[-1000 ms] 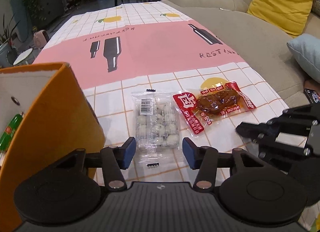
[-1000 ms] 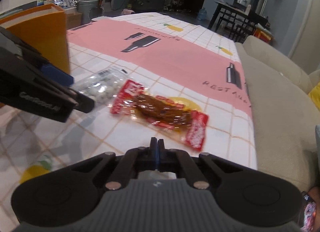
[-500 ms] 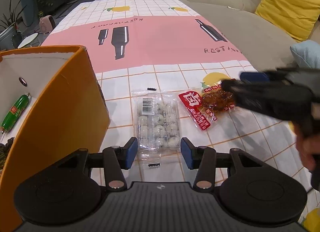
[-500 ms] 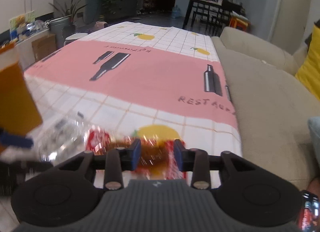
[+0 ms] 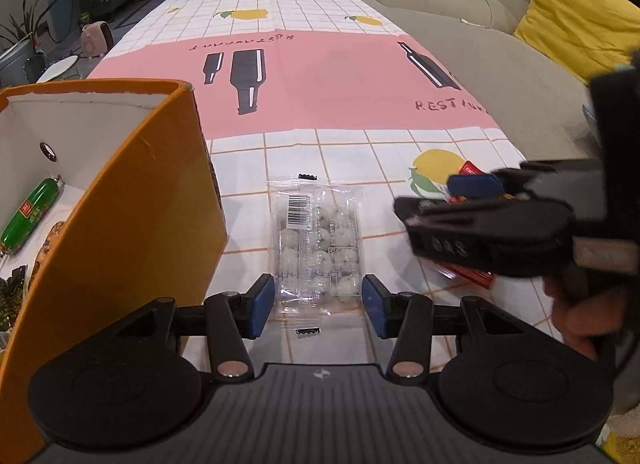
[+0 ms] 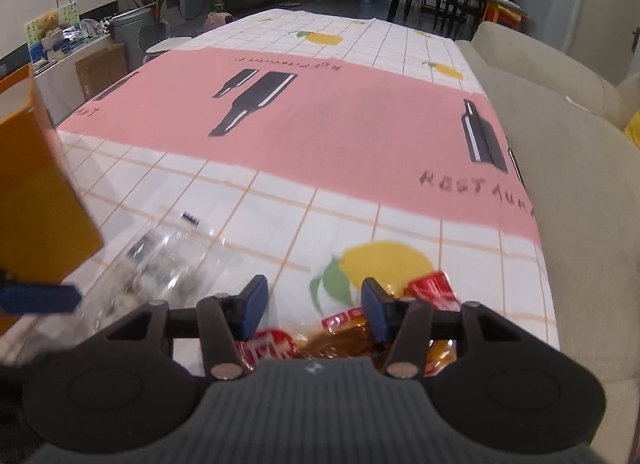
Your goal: Organize snacks
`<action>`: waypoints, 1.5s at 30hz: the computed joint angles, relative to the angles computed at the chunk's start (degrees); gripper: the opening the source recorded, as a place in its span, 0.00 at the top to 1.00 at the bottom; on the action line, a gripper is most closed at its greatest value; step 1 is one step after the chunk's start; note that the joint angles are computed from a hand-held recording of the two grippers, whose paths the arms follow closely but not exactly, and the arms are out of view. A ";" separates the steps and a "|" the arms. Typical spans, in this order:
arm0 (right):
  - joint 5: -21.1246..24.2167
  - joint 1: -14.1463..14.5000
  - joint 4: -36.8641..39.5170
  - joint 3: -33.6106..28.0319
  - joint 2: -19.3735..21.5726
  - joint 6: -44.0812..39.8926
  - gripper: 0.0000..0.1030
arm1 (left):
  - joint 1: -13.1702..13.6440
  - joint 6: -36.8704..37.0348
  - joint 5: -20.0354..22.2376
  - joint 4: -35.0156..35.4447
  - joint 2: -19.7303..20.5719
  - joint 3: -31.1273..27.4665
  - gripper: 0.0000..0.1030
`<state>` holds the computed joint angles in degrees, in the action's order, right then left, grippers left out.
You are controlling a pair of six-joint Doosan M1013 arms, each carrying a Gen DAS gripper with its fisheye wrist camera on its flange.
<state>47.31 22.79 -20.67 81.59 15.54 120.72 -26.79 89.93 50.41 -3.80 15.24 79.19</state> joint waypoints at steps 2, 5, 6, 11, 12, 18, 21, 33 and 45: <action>0.11 0.27 0.39 1.04 -0.96 -0.32 0.51 | 0.00 0.37 0.92 -0.24 -0.23 0.08 0.48; 0.40 0.79 1.94 2.58 -2.47 -1.18 0.51 | 0.12 0.58 2.73 -1.02 -1.05 0.65 0.48; 0.55 1.05 2.44 3.12 -3.01 -1.43 0.51 | 0.12 0.52 3.20 -1.19 -1.40 0.95 0.49; 0.43 3.01 4.83 6.17 -5.92 -3.37 0.52 | -0.23 -0.34 5.14 -0.91 -3.78 3.31 0.49; 0.51 3.61 5.06 6.68 -6.43 -3.92 0.53 | -0.31 -0.52 5.62 -0.70 -4.22 3.71 0.49; 1.97 5.95 6.49 8.22 -8.37 -5.21 0.55 | 0.29 -1.28 7.96 -1.82 -6.26 5.44 0.49; 2.83 6.88 5.70 8.48 -9.01 -3.81 0.58 | 0.51 -1.80 7.29 -1.95 -7.09 6.39 0.49; 1.99 7.08 -10.96 10.91 -10.81 8.84 0.24 | 0.20 -5.57 -0.13 0.54 -7.82 8.29 0.17; -2.42 3.04 -8.10 11.50 -9.11 11.03 0.17 | -1.22 -7.96 -0.99 3.75 -6.36 8.54 0.15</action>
